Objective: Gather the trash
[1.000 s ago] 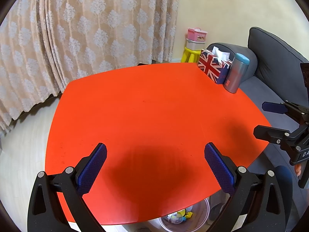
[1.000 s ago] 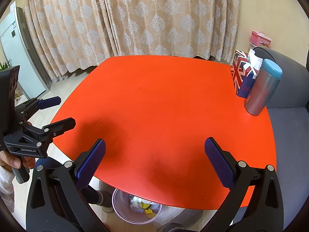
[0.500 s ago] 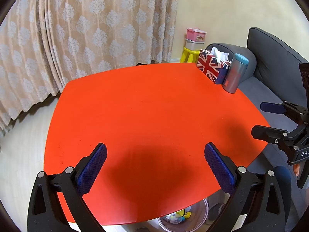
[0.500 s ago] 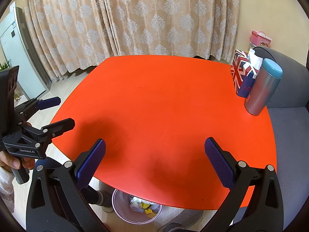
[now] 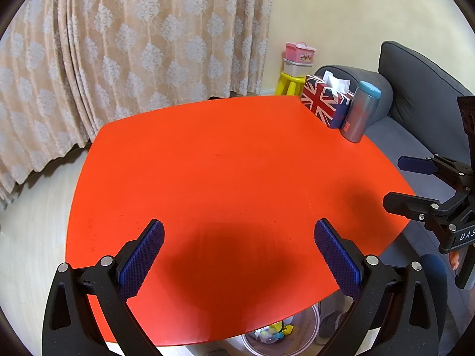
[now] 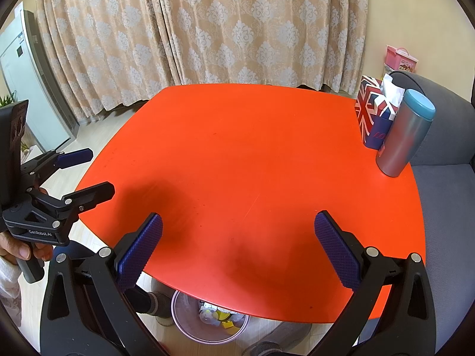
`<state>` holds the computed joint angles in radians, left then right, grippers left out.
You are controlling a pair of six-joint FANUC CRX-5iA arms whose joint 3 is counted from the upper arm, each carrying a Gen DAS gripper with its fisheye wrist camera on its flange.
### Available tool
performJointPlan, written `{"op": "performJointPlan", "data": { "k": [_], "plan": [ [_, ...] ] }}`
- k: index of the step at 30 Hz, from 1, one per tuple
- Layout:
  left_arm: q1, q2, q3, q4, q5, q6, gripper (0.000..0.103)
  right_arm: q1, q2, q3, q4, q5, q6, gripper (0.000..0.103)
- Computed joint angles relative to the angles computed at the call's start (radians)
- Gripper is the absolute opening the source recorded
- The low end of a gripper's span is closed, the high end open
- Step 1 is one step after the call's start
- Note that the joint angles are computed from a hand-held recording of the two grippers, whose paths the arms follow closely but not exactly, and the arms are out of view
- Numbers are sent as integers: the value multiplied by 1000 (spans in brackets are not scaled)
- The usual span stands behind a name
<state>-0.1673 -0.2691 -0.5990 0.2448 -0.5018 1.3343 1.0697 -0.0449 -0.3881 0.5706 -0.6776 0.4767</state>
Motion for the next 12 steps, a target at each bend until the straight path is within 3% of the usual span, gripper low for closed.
{"op": "performJointPlan", "data": {
  "k": [9, 12],
  "plan": [
    [-12, 12, 26, -70, -14, 64, 97, 0, 0, -6, 2, 3, -6, 100],
    [-1, 10, 11, -19, -10, 18, 97, -1, 0, -5, 0, 3, -4, 100]
  ]
}}
